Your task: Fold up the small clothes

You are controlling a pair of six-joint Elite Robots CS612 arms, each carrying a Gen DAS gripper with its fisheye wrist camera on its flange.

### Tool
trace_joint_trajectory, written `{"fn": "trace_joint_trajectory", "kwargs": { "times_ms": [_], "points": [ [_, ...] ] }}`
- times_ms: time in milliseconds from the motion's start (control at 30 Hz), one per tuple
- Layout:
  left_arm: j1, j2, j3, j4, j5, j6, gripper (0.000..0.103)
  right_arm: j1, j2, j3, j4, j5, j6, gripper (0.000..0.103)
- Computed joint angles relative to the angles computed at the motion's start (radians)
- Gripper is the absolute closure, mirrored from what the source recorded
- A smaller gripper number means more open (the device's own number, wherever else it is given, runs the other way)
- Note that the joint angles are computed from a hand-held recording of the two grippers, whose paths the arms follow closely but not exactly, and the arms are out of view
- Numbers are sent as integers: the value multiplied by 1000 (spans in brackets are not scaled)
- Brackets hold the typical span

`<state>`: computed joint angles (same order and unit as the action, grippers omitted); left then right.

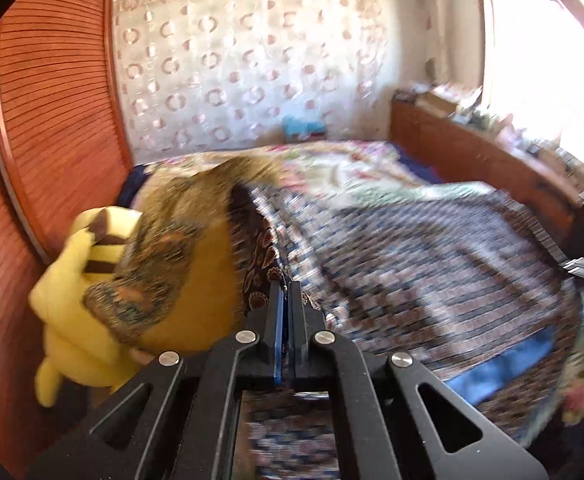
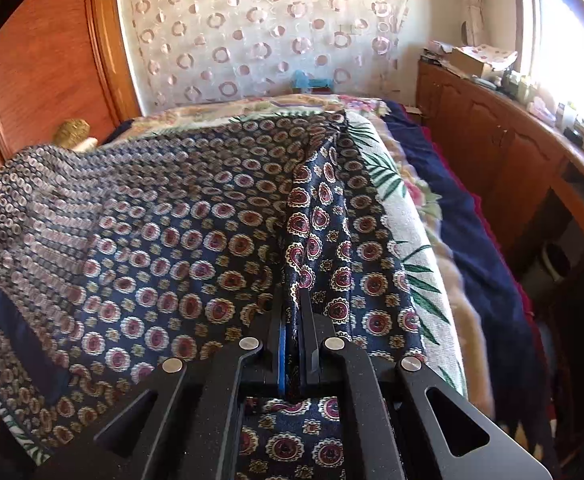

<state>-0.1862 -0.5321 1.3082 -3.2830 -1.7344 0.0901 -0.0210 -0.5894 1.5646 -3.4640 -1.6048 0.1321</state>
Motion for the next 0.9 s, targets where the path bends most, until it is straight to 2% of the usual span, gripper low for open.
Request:
{"fn": "trace_joint_trajectory", "kwargs": {
  "times_ms": [167,267,400,533,667,900],
  "points": [
    [9,-24,20,-13,-155,-79,101,-23,-3,26,-79,90,51,102],
    [9,-36,38,-43,-196,-128,101,-42,-8,50,-152,148,106,102],
    [13,-44,71,-106,-166,-156,101,-56,-32,92,-230,165,120,102],
    [23,-41,98,-121,-115,-175,101,-62,-58,128,-258,163,91,102],
    [31,-25,110,-79,-76,-183,101,-57,-68,141,-229,124,52,102],
    [45,6,112,-30,-38,-220,101,-55,-59,109,-142,68,65,102]
  ]
}}
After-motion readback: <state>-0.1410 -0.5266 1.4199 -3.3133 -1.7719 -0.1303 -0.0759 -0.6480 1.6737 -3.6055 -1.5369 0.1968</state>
